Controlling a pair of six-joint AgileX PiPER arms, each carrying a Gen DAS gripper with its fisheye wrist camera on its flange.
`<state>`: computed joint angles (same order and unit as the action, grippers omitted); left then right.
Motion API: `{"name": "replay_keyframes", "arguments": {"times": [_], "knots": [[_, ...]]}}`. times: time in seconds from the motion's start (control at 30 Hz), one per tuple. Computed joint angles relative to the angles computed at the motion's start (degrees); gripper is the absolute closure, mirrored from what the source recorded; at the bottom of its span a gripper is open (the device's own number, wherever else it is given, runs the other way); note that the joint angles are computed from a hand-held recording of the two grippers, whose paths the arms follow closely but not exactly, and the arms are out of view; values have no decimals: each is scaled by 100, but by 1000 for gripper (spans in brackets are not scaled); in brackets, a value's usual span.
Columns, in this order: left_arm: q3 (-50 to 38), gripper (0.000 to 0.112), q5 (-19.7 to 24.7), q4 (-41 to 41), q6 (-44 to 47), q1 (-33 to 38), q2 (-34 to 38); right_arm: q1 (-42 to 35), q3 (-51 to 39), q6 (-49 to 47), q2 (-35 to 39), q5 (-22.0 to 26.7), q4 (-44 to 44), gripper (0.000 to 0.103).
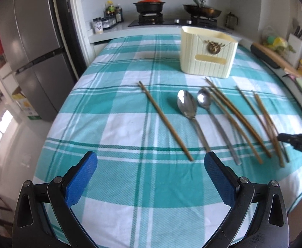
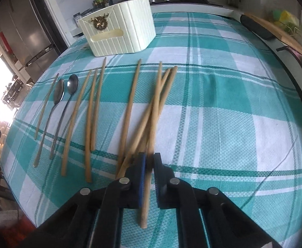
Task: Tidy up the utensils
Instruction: 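Lower the right tool and grasp one wooden chopstick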
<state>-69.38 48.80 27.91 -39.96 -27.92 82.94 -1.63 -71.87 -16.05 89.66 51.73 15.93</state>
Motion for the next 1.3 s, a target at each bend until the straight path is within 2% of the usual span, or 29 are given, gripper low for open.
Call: {"name": "replay_keyframes", "arguments": {"times": [0.47,0.57,0.73,0.83,0.9,0.93,0.97,1.03,1.13,1.2,1.3], "knots": [[-106,9,198,431,-124,-79,262,302,120,776,-94,-382,-964,96],[-154,9,100,124,101,150,268,286,216,1312,-159,-529,-1470,96],[-423,10,1,-634,717,639,447,-184,495,1864,-396,-603,-1714,96],[-862,10,49,-1513,1414,1034,793,-333,601,1818,-512,-538,-1695,96],[-1266,10,171,-2104,1809,1330,1117,-402,639,1763,-567,-494,-1621,94],[-1464,10,237,-2339,1952,1451,1278,-426,647,1737,-585,-472,-1601,89],[-1613,10,279,-2509,2022,1541,1411,-435,667,1695,-612,-461,-1572,78],[-2088,10,448,-2922,2171,1742,1820,-468,710,1558,-647,-488,-1503,67],[-3008,10,913,-3110,2115,1854,2562,-494,606,1260,-593,-351,-1373,67],[-3707,10,1253,-2818,1967,1803,3091,-558,513,1007,-546,-190,-1206,67],[-5099,10,2050,-2541,1830,1792,4045,-790,88,417,-211,364,-728,67]]}}
